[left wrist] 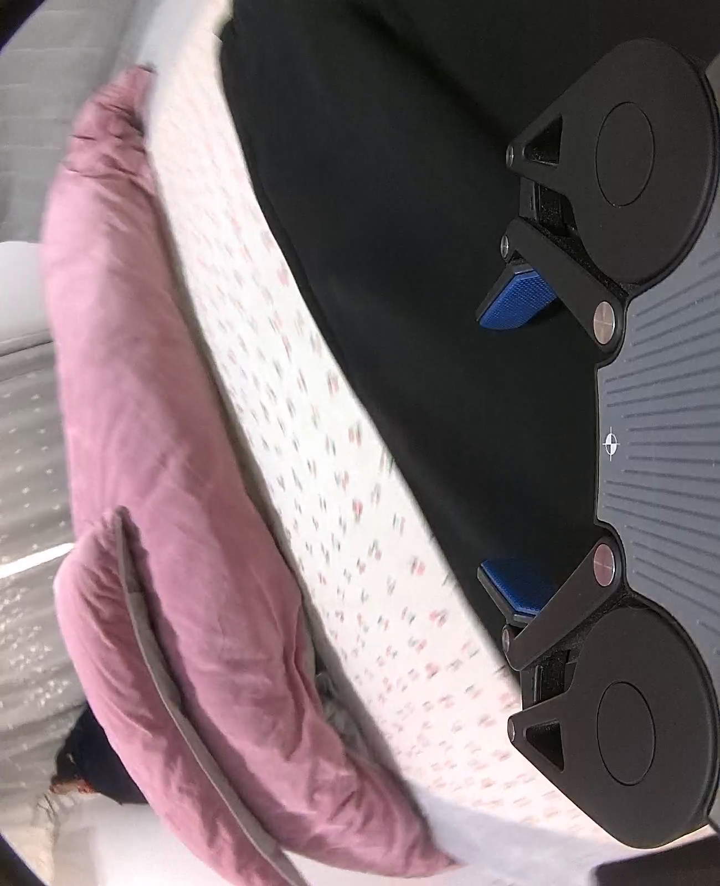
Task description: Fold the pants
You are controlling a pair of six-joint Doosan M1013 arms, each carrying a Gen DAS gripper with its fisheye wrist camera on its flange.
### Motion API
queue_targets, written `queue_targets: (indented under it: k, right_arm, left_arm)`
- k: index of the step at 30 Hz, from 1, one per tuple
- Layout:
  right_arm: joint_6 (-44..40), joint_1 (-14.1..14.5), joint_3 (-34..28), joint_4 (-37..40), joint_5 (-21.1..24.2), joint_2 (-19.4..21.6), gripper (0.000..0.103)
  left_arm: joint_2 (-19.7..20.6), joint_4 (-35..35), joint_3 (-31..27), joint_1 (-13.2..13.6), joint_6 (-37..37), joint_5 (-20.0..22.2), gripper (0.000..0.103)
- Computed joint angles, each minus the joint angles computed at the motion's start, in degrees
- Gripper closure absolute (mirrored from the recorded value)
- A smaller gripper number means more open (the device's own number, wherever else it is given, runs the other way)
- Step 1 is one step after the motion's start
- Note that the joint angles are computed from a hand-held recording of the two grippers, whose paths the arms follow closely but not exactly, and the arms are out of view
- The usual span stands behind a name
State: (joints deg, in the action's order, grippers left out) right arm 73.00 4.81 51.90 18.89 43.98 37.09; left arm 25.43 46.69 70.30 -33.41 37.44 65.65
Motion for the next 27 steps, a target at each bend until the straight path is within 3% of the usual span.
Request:
queue_targets:
  k: [7, 14, 18, 23, 25, 27]
  right_arm:
    - [10.1, 1.4, -17.8, -5.3, 8.3, 11.0, 0.021]
    - [10.4, 3.4, -30.2, -11.6, 14.7, 18.9, 0.032]
    - [8.0, 3.8, -25.9, -11.4, 10.2, 17.3, 0.029]
    - [5.9, 3.3, -26.2, -7.7, 10.7, 17.3, 0.03]
    - [5.8, 3.1, -26.2, -5.9, 11.0, 17.3, 0.03]
    - [6.1, 3.0, -26.2, -5.6, 11.1, 17.3, 0.03]
  left_arm:
    - [3.5, -3.1, -3.2, 6.0, 10.4, 1.0, 0.013]
    - [0.8, -21.2, -0.2, 12.1, 13.0, -10.2, 0.012]
    - [-1.2, -28.4, 3.0, 14.1, 16.2, -16.0, 0.015]
    - [-3.7, -38.2, 6.4, 16.9, 19.4, -22.6, 0.025]
    - [-4.2, -38.7, 6.9, 17.5, 17.9, -23.0, 0.031]
    - [-3.9, -36.4, 6.1, 17.3, 18.0, -20.3, 0.038]
